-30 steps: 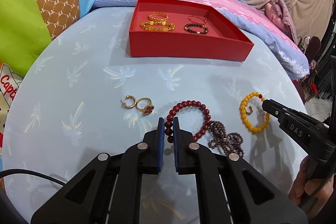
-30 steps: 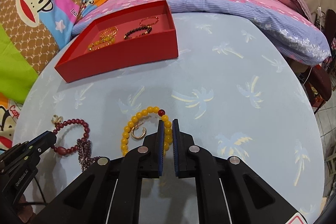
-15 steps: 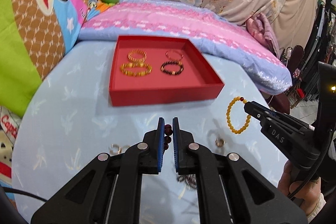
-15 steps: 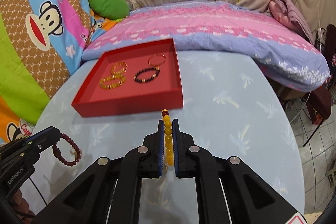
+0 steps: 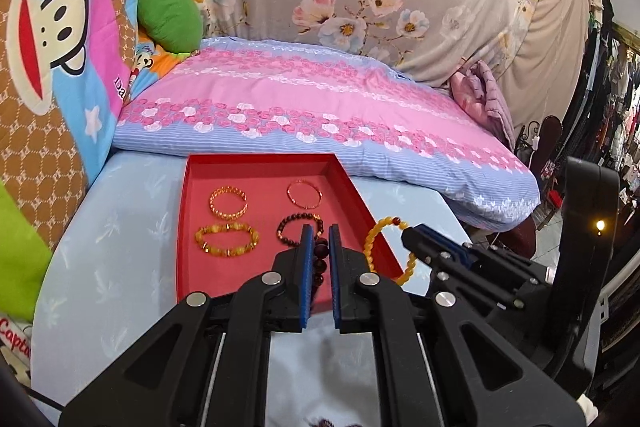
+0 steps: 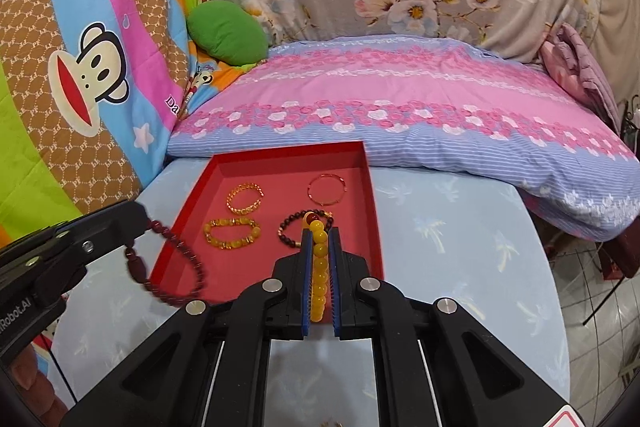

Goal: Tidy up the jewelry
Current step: 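Grasp the yellow bead bracelet with the right tool while the left lifts the red bracelet toward the box, then lower both bracelets into the red box and open both tools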

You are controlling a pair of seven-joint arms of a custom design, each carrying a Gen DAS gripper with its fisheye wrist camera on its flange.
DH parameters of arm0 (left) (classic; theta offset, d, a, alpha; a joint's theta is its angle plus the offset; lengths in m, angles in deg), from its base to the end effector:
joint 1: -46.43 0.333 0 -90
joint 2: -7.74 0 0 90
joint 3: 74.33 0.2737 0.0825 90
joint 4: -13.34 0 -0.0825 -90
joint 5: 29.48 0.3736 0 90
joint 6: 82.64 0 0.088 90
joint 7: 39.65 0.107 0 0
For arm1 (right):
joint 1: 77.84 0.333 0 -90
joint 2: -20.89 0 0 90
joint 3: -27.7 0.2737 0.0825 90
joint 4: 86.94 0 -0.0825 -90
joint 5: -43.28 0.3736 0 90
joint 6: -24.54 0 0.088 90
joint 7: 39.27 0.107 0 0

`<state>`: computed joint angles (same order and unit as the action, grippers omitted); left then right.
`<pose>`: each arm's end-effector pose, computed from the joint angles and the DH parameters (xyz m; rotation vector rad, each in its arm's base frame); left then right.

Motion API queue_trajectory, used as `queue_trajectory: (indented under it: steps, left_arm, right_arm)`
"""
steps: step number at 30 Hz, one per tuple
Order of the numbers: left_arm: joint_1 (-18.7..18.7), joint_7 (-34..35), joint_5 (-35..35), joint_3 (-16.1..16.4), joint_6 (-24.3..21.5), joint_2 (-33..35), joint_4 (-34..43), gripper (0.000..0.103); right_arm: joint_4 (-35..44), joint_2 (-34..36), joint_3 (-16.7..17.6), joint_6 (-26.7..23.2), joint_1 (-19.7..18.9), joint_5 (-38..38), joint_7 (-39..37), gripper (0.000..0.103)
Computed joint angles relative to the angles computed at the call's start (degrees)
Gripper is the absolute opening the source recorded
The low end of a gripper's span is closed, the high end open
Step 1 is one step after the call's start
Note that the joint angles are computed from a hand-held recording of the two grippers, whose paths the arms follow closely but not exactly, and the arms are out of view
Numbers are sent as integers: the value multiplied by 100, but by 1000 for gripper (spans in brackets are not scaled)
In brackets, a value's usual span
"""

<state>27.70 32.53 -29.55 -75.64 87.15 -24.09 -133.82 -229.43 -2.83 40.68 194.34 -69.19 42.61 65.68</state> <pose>0.4102 -0.1505 0.5331 -1.7160 1.7868 -1.1378 0.4369 0.1815 0.5052 -1.7685 1.5194 -0.6045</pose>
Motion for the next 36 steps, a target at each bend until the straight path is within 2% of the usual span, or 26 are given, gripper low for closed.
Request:
queue_trajectory:
  steps: [4,9,17,19,20,23,25,26,28,29,32,36]
  left_arm:
    - [-29,136,-128,142,-20,508,303,7]
    - [178,221,-208,54,-94,918,353,7]
    - [201,554,-664,71,-87,1367,501,8]
    - [526,309,-387,-201,-95,1467,571,8]
    - [831,13,-39,-446,-131,1531,607,8]
    - [1270,-567,638,-752,-264,1670,668,8]
    - [1390,-817,952,-809,-290,1709,656,12]
    - [1492,-1025,1160,-876,-293,1709,633,19]
    - [1524,-1221,1348,-864,-229,1686,571,27]
    - [1562,-1348,1460,-884,-184,1651,524,31]
    - [1682,-1659,1842,-974,-170,1588,481,36]
    - [1648,-1849,2057,-964,-212,1488,427,37]
  right_arm:
    - [296,438,-60,-19,71,-9,-82,7]
    - [457,800,-116,-70,96,-141,-43,7]
    - [785,1323,-450,-45,618,272,-515,7]
    - [892,1491,-435,-59,618,204,-513,7]
    - [970,1602,-448,-125,620,181,-501,7]
    - [1112,1843,-466,-269,564,-169,-188,8]
    - [1087,1894,-471,-253,491,-650,243,16]
    - [1055,1887,-474,-235,460,-883,458,20]
    - [969,1836,-458,-143,383,-1368,889,35]
    - [930,1802,-435,-110,336,-1620,1098,37]
    - [847,1730,-418,-50,302,-1918,1319,40]
    - [687,1585,-428,43,356,-1750,1221,41]
